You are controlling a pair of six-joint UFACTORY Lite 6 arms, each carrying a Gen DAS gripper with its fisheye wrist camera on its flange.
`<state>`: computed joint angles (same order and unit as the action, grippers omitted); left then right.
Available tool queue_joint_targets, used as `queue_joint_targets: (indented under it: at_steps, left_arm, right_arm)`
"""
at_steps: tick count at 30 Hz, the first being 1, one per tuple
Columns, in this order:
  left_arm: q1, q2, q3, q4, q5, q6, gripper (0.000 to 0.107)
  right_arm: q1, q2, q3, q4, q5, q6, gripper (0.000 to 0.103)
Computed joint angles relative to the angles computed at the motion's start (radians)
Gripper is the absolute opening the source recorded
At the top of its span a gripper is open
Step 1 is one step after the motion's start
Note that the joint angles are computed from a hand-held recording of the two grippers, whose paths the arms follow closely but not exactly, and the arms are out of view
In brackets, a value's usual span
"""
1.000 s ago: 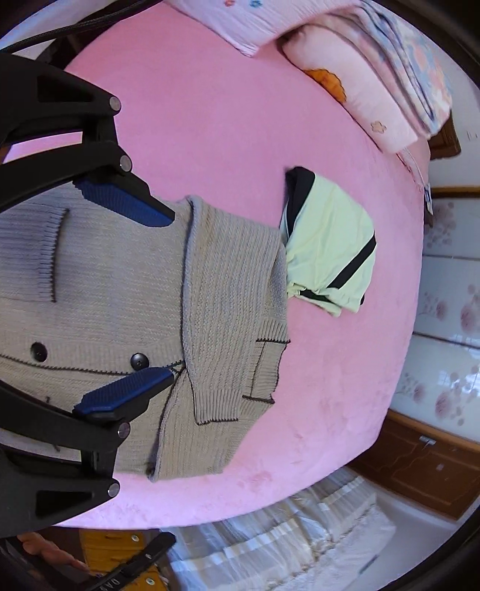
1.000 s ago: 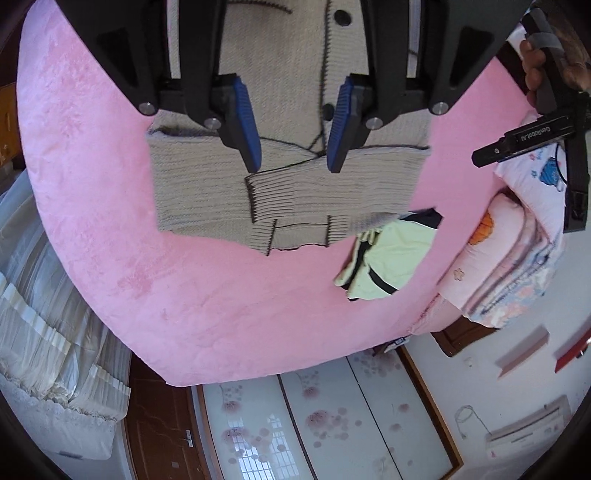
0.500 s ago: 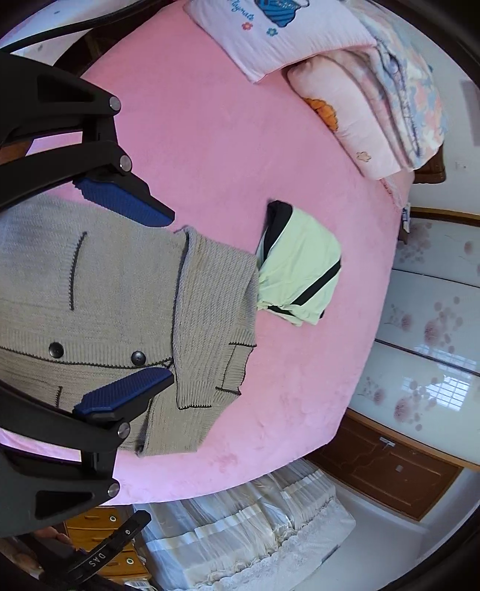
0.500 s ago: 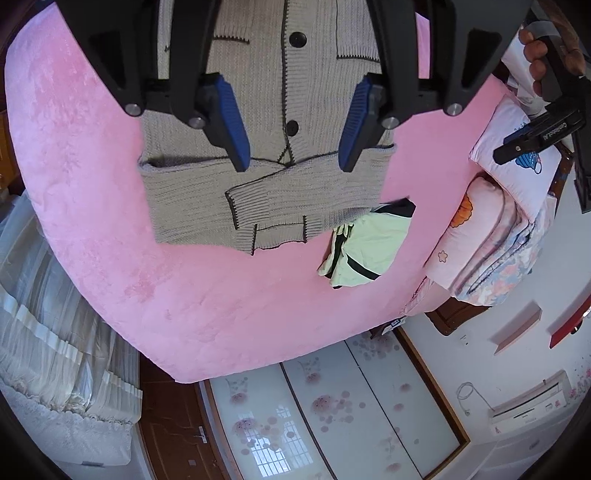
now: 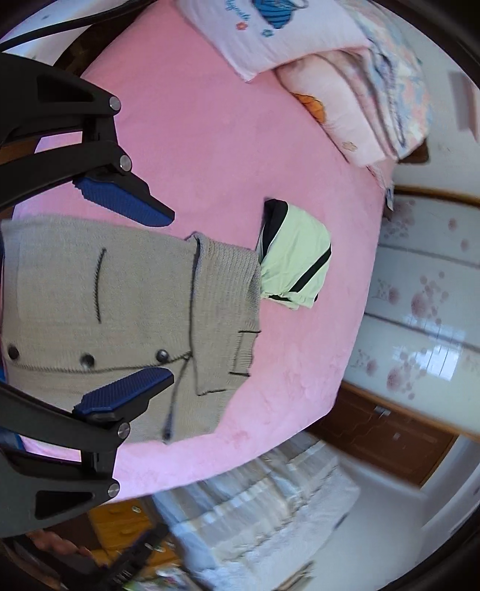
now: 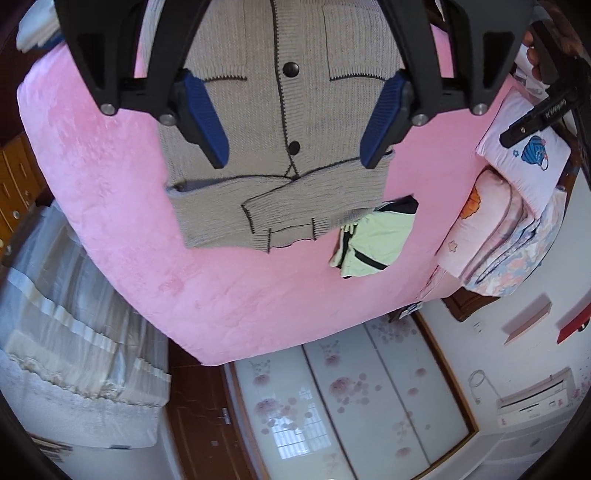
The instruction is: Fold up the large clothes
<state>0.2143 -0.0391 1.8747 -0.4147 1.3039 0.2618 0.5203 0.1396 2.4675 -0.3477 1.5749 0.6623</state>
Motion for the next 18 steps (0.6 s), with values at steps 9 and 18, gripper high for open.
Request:
queue_joint_targets:
  at_steps: [9,18]
  left_arm:
    - [0.139,-0.276,-0.581,-0.071,-0.055,0.271,0.077]
    - [0.338,-0.462,-1.174,-0.086,-0.232,0.584,0.077]
  right_arm:
    - [0.345,-0.492,-0.762,-0.274,-0.019,0.341,0.077]
    - [0.440,-0.990,-1.472,-0.204,-0.051,0.487,0.077]
